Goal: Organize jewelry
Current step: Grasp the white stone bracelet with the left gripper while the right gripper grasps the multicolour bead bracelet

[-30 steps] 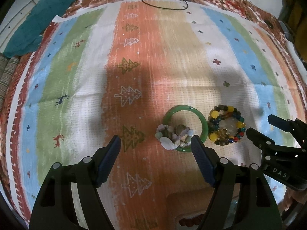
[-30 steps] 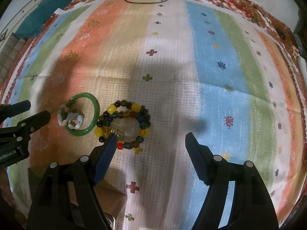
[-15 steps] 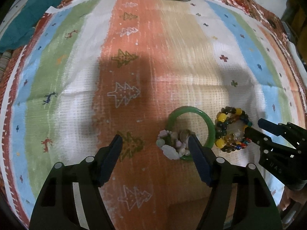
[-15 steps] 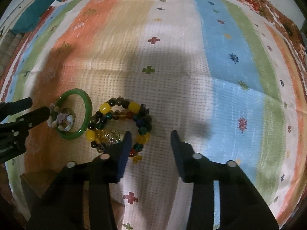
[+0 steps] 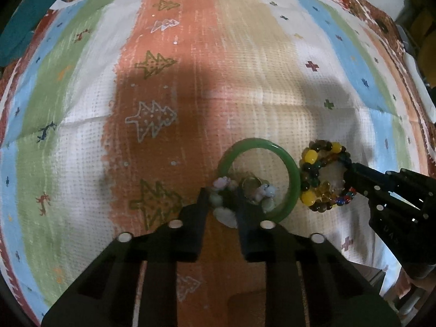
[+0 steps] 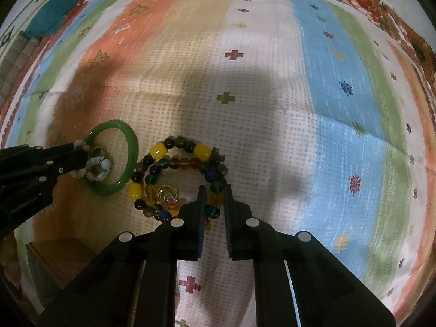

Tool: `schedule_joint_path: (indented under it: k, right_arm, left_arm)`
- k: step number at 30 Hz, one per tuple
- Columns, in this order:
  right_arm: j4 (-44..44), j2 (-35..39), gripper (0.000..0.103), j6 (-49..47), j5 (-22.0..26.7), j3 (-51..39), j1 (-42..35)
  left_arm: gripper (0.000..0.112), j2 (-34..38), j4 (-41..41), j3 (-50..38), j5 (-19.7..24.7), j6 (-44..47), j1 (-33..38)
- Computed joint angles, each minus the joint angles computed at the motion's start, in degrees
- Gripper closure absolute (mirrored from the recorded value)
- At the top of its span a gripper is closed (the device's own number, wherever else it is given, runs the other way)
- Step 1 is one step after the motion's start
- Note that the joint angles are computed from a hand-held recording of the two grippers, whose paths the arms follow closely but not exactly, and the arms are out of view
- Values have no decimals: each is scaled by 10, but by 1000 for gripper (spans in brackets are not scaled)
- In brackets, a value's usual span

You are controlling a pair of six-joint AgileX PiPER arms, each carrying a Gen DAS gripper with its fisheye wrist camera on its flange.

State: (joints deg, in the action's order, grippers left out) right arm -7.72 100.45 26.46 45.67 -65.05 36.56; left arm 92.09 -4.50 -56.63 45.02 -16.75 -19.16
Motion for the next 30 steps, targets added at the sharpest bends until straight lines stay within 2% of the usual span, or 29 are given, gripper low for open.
schedule_joint_path:
  k: [2,11,20,30]
  right_arm:
    - [-5,-2,90,6,0,2,5]
    - [-16,-40,90,16,-3,18,10]
    - [-22,-63,90,17,8,29,6]
    - [-18,-52,90,22,24,30,-6]
  left_arm:
    - [101,-4,12,-1,-1,-16,-6]
    - [101,-43,14,-1,14,-21,0]
    - [101,-87,37,-2,27,-53,-35]
    - [101,-70,47,-15,24,-65,-49]
